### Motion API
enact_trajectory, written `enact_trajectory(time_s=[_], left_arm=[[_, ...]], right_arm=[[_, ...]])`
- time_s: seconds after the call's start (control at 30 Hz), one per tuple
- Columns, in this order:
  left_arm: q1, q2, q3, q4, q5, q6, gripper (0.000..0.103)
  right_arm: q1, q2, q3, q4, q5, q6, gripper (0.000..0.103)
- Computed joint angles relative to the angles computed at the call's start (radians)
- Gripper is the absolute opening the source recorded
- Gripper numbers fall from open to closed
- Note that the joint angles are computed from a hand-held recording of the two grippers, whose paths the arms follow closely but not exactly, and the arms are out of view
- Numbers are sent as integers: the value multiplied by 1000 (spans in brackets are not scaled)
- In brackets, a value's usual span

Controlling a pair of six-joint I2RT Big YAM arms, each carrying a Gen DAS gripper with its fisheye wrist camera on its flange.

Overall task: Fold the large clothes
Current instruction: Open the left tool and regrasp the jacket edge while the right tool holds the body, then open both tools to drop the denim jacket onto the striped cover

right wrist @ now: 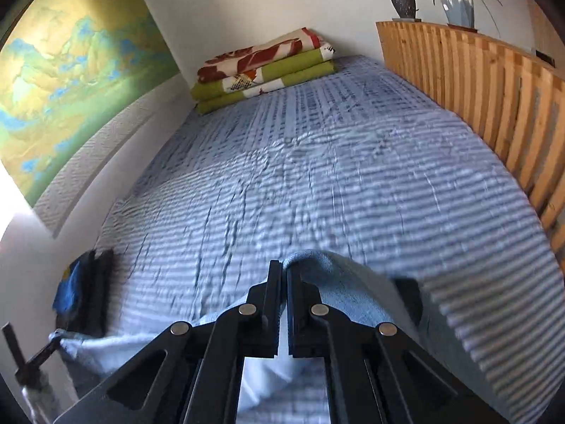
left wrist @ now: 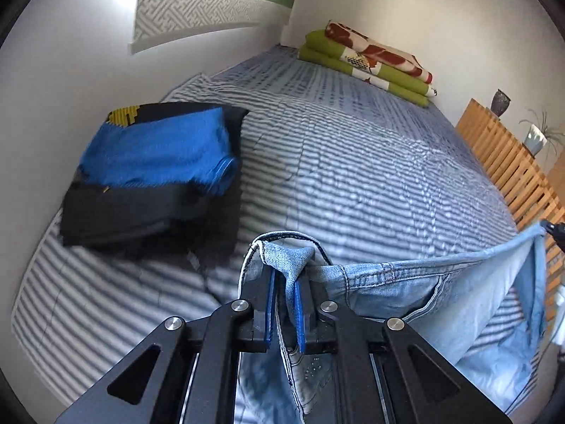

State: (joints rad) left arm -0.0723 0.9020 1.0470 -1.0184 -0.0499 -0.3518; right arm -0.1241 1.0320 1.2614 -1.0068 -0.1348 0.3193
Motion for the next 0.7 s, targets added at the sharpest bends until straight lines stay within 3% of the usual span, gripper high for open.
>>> enact_trajectory(time_s=[0.17, 0.23, 0.33, 0.37, 0.53, 0.7], left_arm=[[42, 215, 107, 82, 69, -38, 9], [43, 330, 165, 103, 79, -18, 13], [15, 505, 278, 13, 2, -6, 21], [9, 529, 293, 3, -9, -13, 24], [-18, 452, 241, 36, -24, 16, 36], [-31, 238, 109, -3, -3, 67, 38]], right_arm=[[23, 178, 100, 71, 102, 45, 2], [36, 244, 128, 89, 172, 42, 2], [34, 393, 220, -13, 205, 61, 9], [30, 431, 245, -60, 199, 73, 17], [21, 400, 185, -53, 138, 30, 22], [-7, 235, 66, -66, 1, -5, 23]])
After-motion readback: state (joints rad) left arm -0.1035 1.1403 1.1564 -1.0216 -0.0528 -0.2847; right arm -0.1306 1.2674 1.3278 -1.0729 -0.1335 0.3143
